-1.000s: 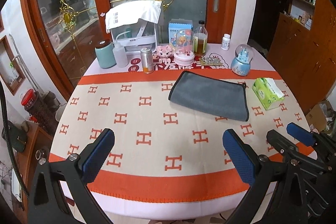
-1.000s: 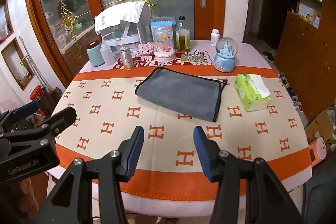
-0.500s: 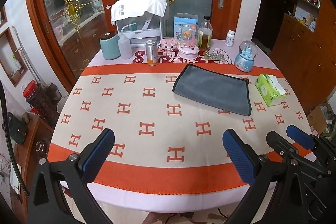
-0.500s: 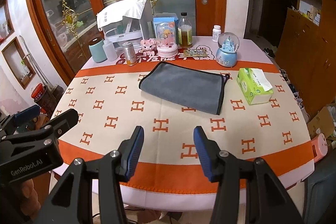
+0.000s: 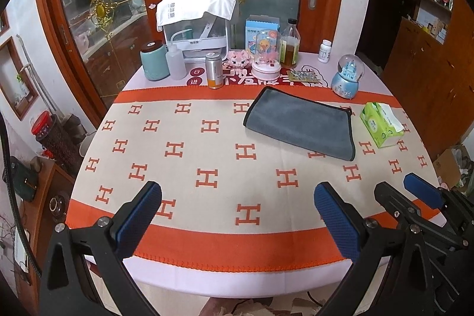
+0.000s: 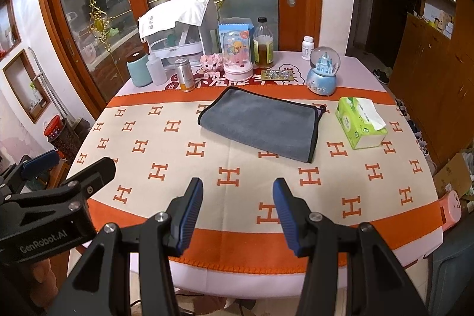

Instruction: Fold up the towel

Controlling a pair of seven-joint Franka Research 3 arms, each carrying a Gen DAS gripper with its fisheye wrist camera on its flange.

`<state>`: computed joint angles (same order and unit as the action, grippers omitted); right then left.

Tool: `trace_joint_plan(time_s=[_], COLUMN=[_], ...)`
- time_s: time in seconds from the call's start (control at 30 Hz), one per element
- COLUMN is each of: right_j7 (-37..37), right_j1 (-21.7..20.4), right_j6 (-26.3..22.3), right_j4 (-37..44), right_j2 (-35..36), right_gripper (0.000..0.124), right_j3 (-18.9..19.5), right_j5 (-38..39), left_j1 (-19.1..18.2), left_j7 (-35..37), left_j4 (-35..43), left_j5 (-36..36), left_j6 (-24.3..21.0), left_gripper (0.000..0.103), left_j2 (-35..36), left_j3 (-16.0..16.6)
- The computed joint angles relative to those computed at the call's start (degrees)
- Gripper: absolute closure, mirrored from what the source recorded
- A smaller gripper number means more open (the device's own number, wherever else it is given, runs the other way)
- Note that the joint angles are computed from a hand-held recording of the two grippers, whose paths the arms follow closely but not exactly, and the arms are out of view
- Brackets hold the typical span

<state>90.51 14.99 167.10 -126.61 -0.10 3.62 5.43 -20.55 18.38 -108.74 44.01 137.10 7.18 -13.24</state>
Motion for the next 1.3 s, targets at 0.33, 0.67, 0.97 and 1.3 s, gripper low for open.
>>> trace_joint_plan(time_s=[0.33, 0.67, 0.97, 1.3], right_j7=[0.2, 0.6, 1.0, 1.0], right_j1=[0.1, 0.1, 0.2, 0.2], right_j6=[0.2, 0.4, 0.3, 0.1], right_j4=[0.0, -0.1, 0.0, 0.2], right_j2=[0.0, 0.0, 0.1, 0.1], right_gripper=[0.074, 0.074, 0.074, 0.074], right_j3=[0.0, 0.0, 0.0, 0.0], right_j5=[-0.5, -0.8, -1.1, -1.3], left_j1=[-0.1, 0.0, 0.0, 0.0], left_j7=[0.3, 0.7, 0.7, 0.7], left_j4=[0.2, -0.2, 0.0, -0.2], left_j5=[-0.3, -0.7, -0.8, -0.8], left_j6=[-0.1, -0.2, -0.6, -0.7], left_gripper=[0.001, 0.001, 0.001, 0.001], left_j2=[0.3, 0.2, 0.4, 0.2], left_j3=[0.0, 0.1, 0.1, 0.0])
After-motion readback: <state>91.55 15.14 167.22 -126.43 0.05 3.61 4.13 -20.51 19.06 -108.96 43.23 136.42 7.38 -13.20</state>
